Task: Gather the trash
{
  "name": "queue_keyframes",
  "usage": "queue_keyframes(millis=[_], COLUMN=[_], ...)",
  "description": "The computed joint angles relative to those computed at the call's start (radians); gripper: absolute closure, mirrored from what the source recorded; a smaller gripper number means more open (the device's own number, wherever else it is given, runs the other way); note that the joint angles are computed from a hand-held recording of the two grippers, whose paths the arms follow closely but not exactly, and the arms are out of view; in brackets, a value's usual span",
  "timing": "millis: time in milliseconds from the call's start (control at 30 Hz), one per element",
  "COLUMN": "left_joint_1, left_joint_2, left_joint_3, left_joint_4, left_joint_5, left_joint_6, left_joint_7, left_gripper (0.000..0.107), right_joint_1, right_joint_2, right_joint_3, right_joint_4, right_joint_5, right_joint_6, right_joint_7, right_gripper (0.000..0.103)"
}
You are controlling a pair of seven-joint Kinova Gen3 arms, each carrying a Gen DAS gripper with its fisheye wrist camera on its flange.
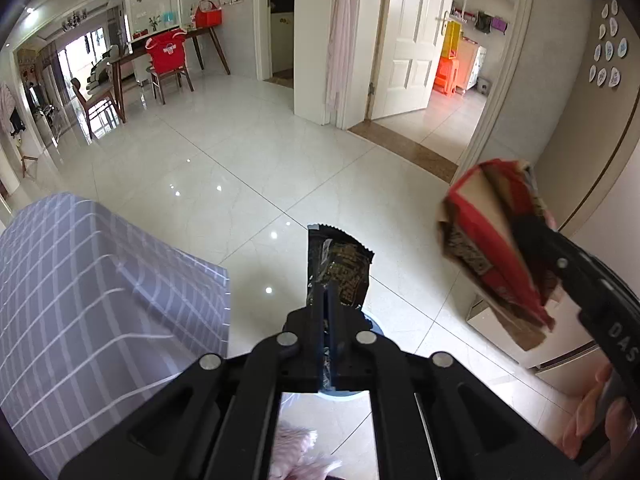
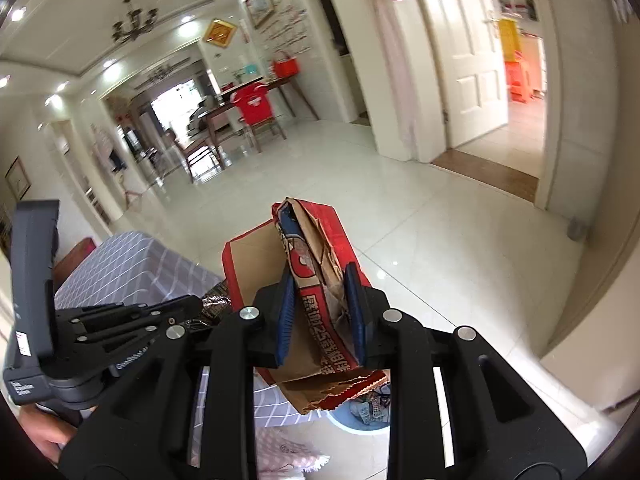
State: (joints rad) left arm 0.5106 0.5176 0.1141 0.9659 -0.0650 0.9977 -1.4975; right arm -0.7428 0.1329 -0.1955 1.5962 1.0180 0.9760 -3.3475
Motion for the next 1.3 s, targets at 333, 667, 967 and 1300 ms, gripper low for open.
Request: queue_keyframes(millis=[333,667,967,1300], left_joint_1=[0.076,0.055,0.060,0.048], left_joint_2=[0.054,0.036,0.010,0.001], left_joint_3=[-0.032,-0.035,-0.051,-0.057], left_joint_4=[-0.056,-0.050,-0.016,-0.025], left_joint_5=[-0.059,-0.078,-0.113,-0.137], left_joint_6=[0.043,0.049,0.034,0.080], left_joint_7=[0.079,0.114,0.156,0.180], left_gripper=[0.036,0.035,0.031,0.029], right_joint_1=[0.033,0.047,0.052,0.058], right_joint_2=[-0.017,-0.005,0.012,0.023], right_joint_3=[-0.003,0.006,0.029,0.050], right_joint_4=[0.075,0.051,0.035,0.061], right_joint_5=[-0.020,-0.071,-0.100,-0.096], right_joint_6=[-0.049,-0.105,-0.149,-0.195], right_joint_7=[-0.068,-0.007,0.018,-0.020], right_gripper=[0.079,0.079,0.076,0.032])
